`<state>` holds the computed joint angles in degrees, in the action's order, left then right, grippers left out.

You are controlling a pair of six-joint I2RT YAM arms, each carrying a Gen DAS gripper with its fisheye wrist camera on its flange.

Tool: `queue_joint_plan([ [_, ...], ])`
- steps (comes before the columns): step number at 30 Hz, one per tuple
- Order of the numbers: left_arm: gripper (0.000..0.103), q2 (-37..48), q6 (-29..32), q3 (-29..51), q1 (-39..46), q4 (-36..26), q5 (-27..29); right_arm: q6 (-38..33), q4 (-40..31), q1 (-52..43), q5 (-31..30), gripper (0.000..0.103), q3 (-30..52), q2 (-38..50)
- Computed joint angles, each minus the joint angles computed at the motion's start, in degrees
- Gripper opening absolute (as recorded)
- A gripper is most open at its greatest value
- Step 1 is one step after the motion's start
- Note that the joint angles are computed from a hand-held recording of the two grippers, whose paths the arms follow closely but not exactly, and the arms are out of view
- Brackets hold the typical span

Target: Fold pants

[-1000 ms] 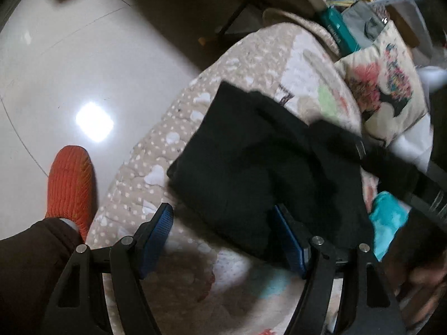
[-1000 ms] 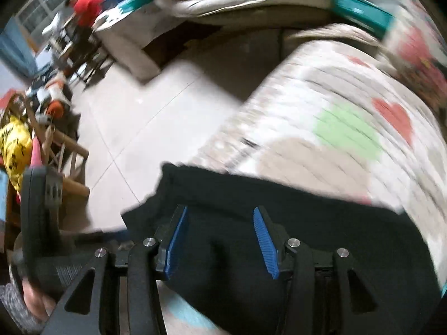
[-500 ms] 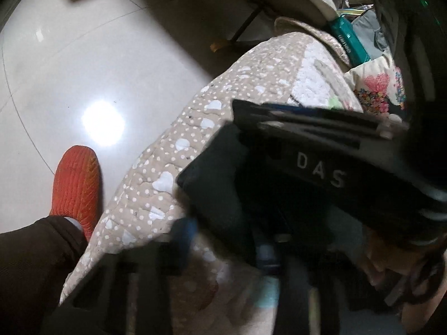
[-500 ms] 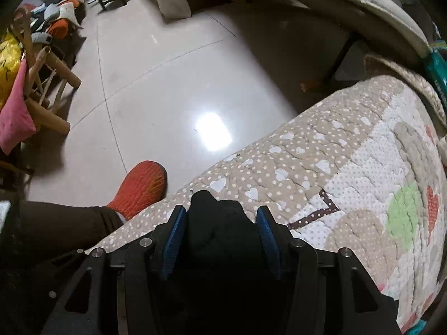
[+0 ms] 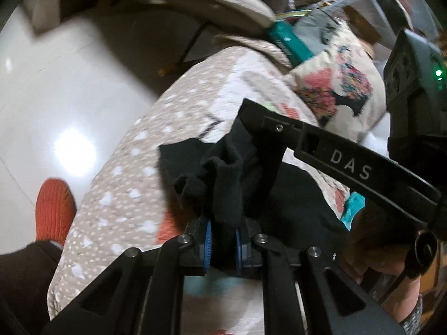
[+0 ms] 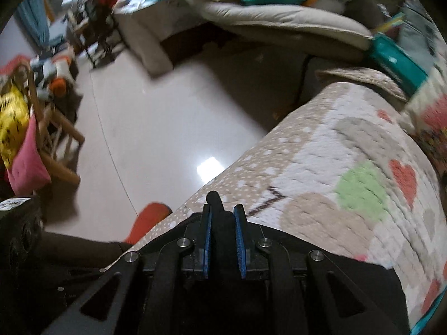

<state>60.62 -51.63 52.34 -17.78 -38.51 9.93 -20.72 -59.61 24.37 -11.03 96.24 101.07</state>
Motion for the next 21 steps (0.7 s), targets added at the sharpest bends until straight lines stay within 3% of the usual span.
queue_joint_plan([
  [4, 0.012, 4.7, -2.5, 4.3, -6.2, 2.3, -1.6, -2.4, -4.0, -9.1, -6.1, 0.016, 3.0, -1.9],
  [12, 0.012, 22.7, -4.6, 17.8, -20.6, 5.1, -5.2, -9.0, -8.6, -29.7, -14.7, 0.016, 4.0, -2.7],
  [21, 0.012, 37.7, -3.0, 36.0, -29.4, -1.4, -9.0, -13.6, -12.8, -47.1, -22.3, 0.016, 8.3, 3.0],
])
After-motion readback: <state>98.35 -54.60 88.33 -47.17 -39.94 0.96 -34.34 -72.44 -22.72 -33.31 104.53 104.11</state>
